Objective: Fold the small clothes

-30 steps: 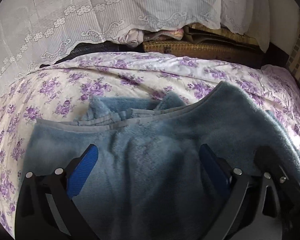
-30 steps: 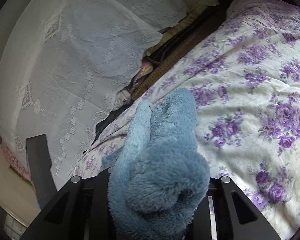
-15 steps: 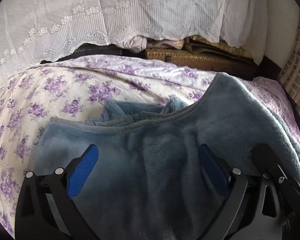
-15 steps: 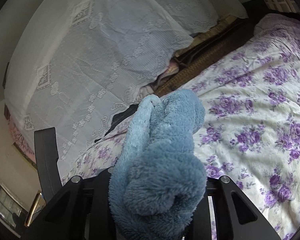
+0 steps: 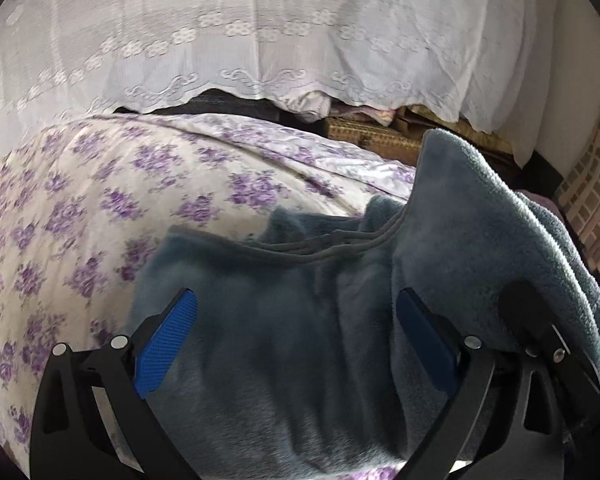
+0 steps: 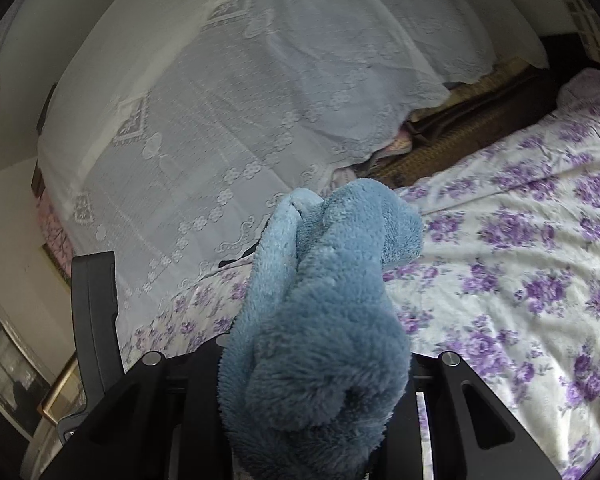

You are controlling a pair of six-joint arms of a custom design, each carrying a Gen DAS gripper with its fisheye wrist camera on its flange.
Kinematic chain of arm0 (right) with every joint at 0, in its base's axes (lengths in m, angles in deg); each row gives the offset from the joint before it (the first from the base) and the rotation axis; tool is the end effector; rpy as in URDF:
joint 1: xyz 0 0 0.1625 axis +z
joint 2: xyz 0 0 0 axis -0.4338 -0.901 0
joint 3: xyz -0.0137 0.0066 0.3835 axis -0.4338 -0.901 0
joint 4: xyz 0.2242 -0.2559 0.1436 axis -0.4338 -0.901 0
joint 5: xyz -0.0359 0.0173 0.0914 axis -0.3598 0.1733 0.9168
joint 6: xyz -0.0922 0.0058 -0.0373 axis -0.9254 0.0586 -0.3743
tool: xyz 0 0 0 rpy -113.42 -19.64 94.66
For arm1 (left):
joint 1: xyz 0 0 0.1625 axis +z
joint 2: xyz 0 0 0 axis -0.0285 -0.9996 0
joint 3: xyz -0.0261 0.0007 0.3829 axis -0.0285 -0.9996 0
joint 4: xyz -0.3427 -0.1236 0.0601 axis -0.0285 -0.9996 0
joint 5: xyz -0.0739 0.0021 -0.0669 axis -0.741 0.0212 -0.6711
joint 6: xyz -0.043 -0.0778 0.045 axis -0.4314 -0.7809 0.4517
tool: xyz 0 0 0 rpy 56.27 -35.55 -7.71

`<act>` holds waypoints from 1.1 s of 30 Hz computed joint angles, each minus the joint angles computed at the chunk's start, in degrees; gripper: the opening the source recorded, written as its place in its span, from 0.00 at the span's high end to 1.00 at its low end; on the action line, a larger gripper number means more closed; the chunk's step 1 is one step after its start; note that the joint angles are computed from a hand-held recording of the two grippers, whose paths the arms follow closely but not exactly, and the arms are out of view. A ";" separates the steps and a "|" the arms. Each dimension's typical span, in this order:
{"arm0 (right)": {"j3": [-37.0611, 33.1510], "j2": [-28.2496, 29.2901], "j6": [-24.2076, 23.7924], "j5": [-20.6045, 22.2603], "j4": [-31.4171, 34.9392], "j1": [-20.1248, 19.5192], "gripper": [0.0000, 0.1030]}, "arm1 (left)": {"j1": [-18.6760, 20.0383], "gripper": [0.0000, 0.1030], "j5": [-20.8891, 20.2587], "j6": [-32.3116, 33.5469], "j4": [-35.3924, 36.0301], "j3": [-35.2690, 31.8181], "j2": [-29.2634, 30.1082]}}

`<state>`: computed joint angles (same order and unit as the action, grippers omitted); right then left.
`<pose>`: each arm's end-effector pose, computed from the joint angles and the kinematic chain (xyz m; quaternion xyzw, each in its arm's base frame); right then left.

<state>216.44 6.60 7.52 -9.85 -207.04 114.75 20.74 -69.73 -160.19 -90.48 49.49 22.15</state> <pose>0.1460 -0.3315 0.2376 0.2058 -0.8778 0.4325 0.0043 -0.3095 -0.3376 0.1163 0.0420 0.8619 -0.4094 0.2963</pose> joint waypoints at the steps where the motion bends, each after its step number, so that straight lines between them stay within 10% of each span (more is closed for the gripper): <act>1: -0.09 0.96 -0.04 -0.96 -0.98 1.21 0.72 | -0.22 0.06 0.03 -1.26 1.17 0.49 -0.96; 17: -2.88 16.91 0.91 -8.16 -6.89 14.34 0.72 | -3.64 0.09 -3.38 -28.66 35.43 5.29 -19.85; 28: -3.58 27.67 -7.44 -17.77 -15.24 17.26 0.69 | 4.33 0.08 -7.96 -23.81 29.25 9.94 -22.01; 33: -4.08 26.91 -13.79 -18.78 -6.70 18.65 0.36 | 3.11 0.08 -7.66 -29.80 32.74 12.24 -30.88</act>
<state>212.36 33.52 -6.28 -28.64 -213.74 133.39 23.84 -77.39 -189.99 -57.74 61.73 -8.74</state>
